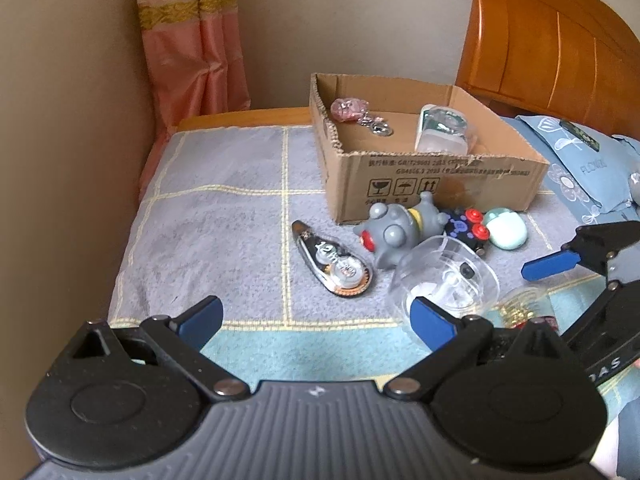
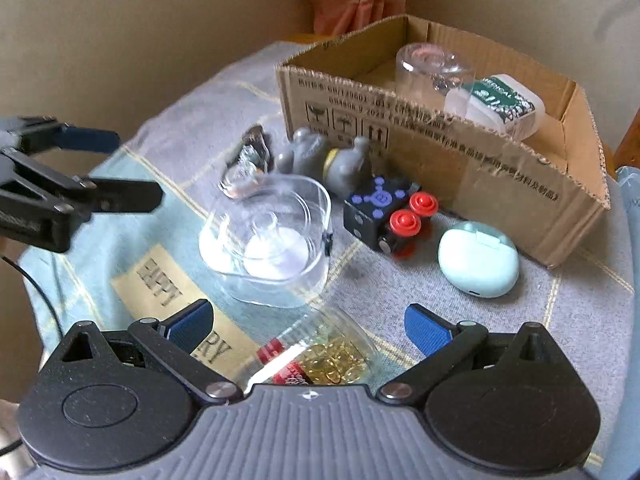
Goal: Organize rigid objects
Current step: 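Move the right tool to the capsule bottle and grasp it, then lift the capsule bottle with the right tool while the left tool grasps the correction tape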
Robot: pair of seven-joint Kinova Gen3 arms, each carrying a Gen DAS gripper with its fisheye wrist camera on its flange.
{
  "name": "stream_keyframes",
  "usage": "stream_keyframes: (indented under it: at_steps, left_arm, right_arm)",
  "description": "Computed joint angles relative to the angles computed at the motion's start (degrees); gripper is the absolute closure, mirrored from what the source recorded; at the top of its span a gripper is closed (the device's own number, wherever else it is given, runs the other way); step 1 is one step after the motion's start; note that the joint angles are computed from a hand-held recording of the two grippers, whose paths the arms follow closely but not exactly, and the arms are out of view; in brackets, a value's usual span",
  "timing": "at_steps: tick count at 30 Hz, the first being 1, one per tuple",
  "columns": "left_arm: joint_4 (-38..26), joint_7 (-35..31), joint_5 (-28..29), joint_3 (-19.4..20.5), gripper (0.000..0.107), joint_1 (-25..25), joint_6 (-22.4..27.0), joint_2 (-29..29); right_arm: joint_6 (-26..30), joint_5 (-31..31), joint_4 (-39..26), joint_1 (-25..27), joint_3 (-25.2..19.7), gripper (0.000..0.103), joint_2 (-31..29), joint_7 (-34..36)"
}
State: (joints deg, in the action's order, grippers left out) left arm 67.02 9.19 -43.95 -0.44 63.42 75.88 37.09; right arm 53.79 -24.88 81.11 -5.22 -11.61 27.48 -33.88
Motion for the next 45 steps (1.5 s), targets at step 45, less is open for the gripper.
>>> stream_keyframes:
  at_steps: [45]
  left_arm:
    - [8.94,-24.49,4.45,3.69,0.008,-5.02,-15.37,-3.00]
  right_arm:
    - [-6.73,-5.63,8.30,3.36,0.07,0.000,-3.72,18.96]
